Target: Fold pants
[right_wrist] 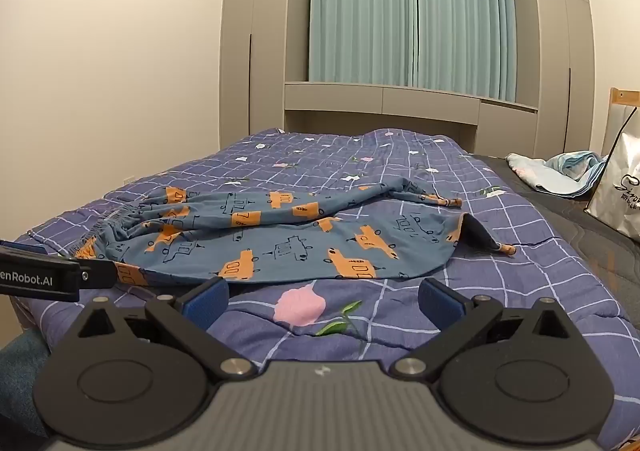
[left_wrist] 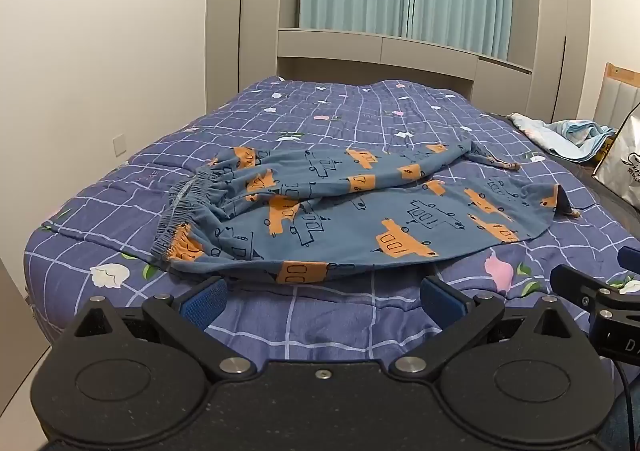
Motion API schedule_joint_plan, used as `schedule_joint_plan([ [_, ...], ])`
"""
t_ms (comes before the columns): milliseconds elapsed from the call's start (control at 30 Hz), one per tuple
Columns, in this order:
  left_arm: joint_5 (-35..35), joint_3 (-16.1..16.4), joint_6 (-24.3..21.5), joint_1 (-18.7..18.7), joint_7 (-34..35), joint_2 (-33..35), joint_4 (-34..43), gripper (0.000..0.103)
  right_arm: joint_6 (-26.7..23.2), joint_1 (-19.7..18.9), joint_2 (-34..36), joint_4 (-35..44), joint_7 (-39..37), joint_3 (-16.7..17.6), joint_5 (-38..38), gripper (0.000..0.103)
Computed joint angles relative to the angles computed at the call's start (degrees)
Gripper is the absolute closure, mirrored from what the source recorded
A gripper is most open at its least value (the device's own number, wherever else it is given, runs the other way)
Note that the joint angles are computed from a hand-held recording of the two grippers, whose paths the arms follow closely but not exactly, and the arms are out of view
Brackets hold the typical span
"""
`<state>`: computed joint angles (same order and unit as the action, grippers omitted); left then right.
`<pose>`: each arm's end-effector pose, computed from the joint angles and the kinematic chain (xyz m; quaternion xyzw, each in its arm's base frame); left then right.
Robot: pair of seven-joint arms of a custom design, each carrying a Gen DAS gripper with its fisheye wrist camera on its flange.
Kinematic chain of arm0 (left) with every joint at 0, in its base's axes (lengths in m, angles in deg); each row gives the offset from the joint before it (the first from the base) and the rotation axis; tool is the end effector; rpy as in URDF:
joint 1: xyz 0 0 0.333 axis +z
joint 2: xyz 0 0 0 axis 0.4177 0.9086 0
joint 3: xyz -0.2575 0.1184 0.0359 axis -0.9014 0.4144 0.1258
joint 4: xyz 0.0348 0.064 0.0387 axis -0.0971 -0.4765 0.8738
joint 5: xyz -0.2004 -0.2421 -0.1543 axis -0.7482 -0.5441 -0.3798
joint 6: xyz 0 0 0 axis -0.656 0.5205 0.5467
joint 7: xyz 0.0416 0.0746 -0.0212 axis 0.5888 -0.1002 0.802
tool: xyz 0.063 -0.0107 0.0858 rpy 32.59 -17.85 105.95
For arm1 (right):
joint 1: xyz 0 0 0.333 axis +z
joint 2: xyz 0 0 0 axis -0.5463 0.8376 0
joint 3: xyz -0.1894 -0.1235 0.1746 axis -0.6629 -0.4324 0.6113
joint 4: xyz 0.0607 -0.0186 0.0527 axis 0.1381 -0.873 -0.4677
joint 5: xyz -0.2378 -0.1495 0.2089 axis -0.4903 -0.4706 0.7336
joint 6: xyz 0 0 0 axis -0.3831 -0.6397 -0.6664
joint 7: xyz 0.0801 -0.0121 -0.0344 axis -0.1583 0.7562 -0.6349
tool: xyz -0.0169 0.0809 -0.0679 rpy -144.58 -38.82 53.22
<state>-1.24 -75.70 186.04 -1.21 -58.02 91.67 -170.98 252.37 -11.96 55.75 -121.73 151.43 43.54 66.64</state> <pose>0.4641 -0.3751 0.4890 -0.6506 0.5762 -0.3459 0.3537 0.4759 0.1797 0.4577 -0.6417 0.5107 -0.3618 0.4433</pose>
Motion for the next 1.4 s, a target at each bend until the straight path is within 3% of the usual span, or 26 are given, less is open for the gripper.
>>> schedule_joint_plan([
  [1400,-0.05,0.04,-0.35,-0.11,0.45,0.23,-0.01,0.001,-0.65,-0.24,-0.16,-0.08,0.95,-0.12,-0.64,0.0],
])
